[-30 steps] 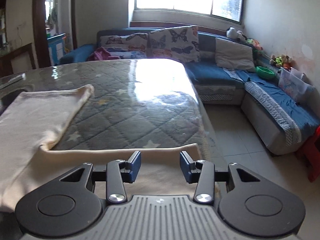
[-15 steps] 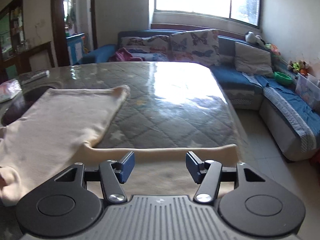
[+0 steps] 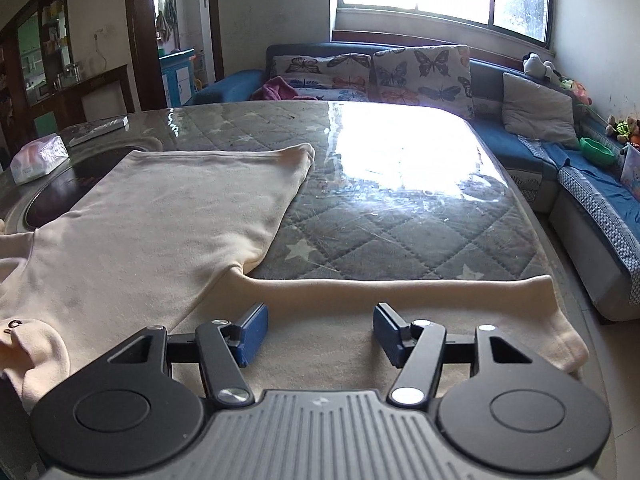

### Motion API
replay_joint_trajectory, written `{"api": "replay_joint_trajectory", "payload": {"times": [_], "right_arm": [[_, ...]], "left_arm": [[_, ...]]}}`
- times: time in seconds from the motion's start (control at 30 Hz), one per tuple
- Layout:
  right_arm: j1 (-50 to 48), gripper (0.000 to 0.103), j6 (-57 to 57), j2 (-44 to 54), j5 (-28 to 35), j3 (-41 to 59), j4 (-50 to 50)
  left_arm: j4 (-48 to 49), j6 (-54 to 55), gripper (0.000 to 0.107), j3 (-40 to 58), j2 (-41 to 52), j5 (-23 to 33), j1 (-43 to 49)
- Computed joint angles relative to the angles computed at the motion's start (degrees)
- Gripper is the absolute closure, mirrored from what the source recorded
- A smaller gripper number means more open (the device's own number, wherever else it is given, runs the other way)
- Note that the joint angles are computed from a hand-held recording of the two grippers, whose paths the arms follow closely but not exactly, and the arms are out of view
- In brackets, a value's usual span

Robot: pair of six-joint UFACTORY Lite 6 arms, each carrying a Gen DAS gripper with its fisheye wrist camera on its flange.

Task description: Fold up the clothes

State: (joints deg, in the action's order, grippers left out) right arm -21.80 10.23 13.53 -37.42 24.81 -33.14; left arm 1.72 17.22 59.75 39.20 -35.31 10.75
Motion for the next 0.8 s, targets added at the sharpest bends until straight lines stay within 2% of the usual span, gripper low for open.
{"api": "replay_joint_trajectory", "payload": {"times": [0.17,0.23,0.33,0.37,0.43,0.5,0.57,0.67,0.8], "right_arm": [[0.2,0.041,-0.4,0.8,-0.3,0.3,0.5],[0.1,0.041,-0.3,0.7,-0.2,0.3,0.2],[0.0,0.04,-0.1,0.9,-0.3,0.4,-0.1],[0.0,0.04,0.0,0.9,-0.3,0.5,-0.1],[0.2,0.038,-0.3,1.1,-0.4,0.5,0.5],[0.3,0.037,-0.4,1.2,-0.6,0.5,0.8],[0.4,0.037,-0.5,1.3,-0.7,0.5,1.0],[0.4,0.036,-0.6,1.6,-0.9,0.6,1.2],[0.4,0.036,-0.7,1.8,-1.2,0.6,1.5]], "left_arm": [[-9.3,2.4,0.084,-0.1,0.1,0.8,2.8],[-4.7,-3.1,0.081,-0.1,-0.3,2.9,5.2],[-0.2,-7.7,0.081,-1.9,-2.0,1.6,6.6],[1.1,-9.1,0.08,-2.5,-2.5,1.0,6.9],[2.4,-9.8,0.068,-2.8,-3.2,-0.1,6.6],[3.6,-9.9,0.063,-1.0,-2.5,-0.3,5.9],[6.2,-11.1,0.062,2.8,-0.8,1.3,5.4],[10.3,-13.0,0.061,10.6,3.0,7.0,4.5],[22.0,-22.3,0.063,18.6,6.9,14.8,4.2]]}}
